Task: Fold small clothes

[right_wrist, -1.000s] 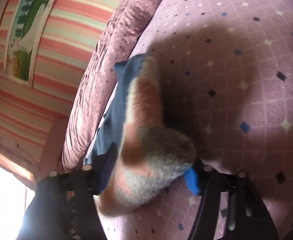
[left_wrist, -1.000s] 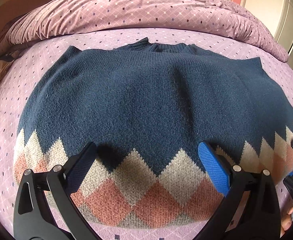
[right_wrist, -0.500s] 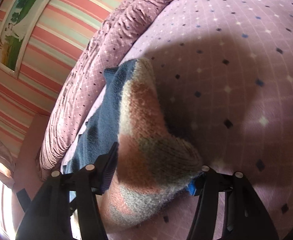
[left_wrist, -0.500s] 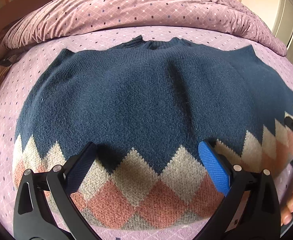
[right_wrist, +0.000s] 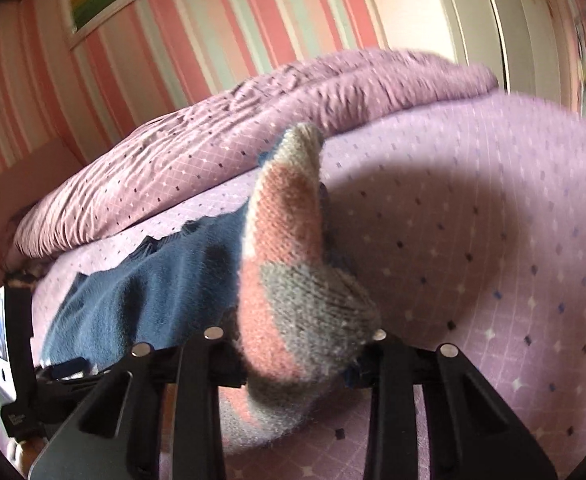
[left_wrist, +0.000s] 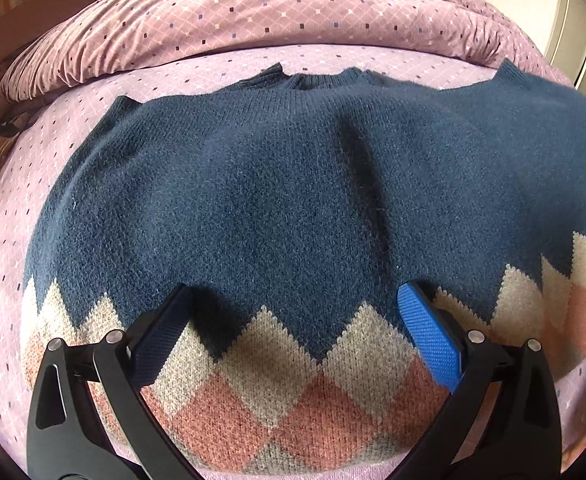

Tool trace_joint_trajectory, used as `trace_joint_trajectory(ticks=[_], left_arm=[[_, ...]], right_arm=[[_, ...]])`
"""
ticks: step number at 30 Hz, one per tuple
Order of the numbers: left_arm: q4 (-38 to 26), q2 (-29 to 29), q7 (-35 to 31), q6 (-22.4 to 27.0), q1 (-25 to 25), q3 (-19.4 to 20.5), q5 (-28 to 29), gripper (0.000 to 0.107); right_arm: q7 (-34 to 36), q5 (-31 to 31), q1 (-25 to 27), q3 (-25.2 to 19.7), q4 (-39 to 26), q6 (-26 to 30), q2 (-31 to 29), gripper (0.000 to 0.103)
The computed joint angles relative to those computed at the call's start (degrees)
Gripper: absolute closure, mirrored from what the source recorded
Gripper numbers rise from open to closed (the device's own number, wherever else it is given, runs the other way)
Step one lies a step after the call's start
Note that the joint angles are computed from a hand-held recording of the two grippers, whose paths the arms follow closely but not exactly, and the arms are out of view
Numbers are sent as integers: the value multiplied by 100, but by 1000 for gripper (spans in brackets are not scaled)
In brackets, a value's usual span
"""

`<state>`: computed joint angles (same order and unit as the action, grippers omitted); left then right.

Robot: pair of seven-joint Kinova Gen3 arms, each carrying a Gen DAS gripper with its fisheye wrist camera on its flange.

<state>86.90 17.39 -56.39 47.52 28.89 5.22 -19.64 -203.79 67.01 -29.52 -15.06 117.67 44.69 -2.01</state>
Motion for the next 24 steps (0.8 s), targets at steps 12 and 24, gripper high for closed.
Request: trace_joint_trajectory(ticks=[12, 24], left_arm=[[887, -1382, -2196, -569, -2131, -238, 1484, 8], [1210, -1972, -3808, -377, -3852, -1151, 2807, 8]], right_arm=[[1696, 355, -1513, -123, -2033, 1803, 1284, 73], [4134, -525, -1612, -1198, -4310, 1845, 3243, 71]])
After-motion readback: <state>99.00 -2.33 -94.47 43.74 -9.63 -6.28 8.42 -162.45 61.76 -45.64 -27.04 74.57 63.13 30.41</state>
